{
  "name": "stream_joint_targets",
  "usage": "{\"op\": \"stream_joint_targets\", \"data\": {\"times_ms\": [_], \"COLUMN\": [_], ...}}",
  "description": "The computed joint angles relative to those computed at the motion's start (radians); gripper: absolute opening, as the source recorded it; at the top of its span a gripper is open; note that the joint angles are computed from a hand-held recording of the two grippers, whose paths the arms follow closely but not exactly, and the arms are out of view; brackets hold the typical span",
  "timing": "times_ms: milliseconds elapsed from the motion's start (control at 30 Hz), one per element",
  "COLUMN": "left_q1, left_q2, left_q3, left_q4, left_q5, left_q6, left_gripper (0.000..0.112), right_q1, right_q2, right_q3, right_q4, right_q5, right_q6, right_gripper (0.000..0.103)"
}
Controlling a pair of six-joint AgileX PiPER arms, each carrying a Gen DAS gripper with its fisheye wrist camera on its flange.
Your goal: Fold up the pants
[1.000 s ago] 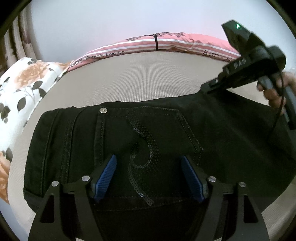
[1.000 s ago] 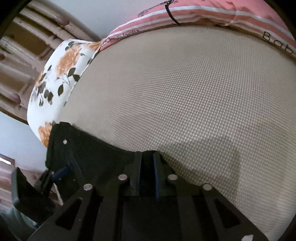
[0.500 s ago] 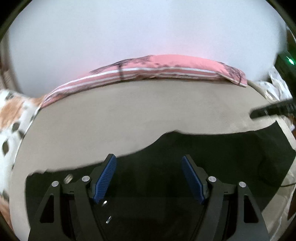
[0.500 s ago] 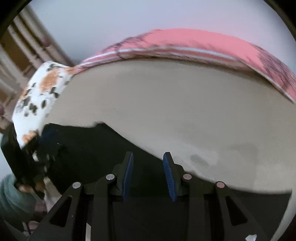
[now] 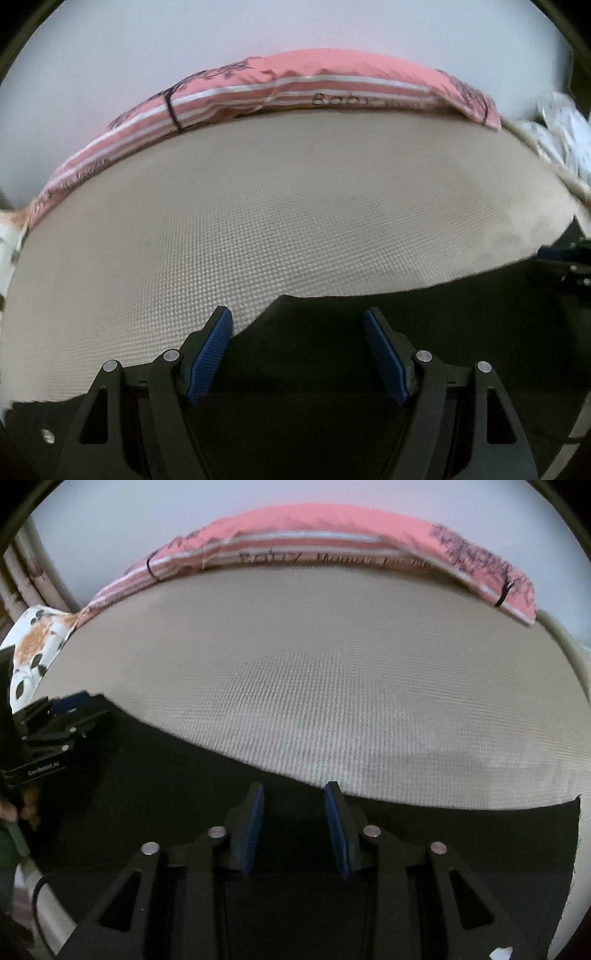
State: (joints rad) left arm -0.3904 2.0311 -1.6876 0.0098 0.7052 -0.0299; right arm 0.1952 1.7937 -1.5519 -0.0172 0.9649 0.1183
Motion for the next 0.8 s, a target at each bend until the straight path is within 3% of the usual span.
{"op": "stream_joint_targets", "data": {"times_ms": [233,467,633,800], "left_q1": [-0.001,-0.008,-0.038,-0.033], "left_q2": [-0.021,-0.243,-0.407,-0.482], "left_q3": [0.002,0.269,0.498,0.639], "left_q4": [0.045,0.089,0.260,0.319], "left_q5": [0.019,-0.060,-0.113,-0.120], "left_q6": [-0.069,-0.091,-0.252,-0.344], "left_gripper": [0.078,0.078,0.078,0.078], "right_q1": [-0.005,-0.031,-0.064,-0.164], "right_q2": [0.010,-0.160,-0.273,-0.379], "right_q3": [-0.051,0.106,0.242,0.367], "right_q4": [0.005,0.046,0.052,0.095], "right_q5": [0.034,0.032,0.060,0.071], "right_q6": [0.022,-0.006,-0.014,-0.064], "right_gripper": [0.033,0.035,0.035,0.035]}}
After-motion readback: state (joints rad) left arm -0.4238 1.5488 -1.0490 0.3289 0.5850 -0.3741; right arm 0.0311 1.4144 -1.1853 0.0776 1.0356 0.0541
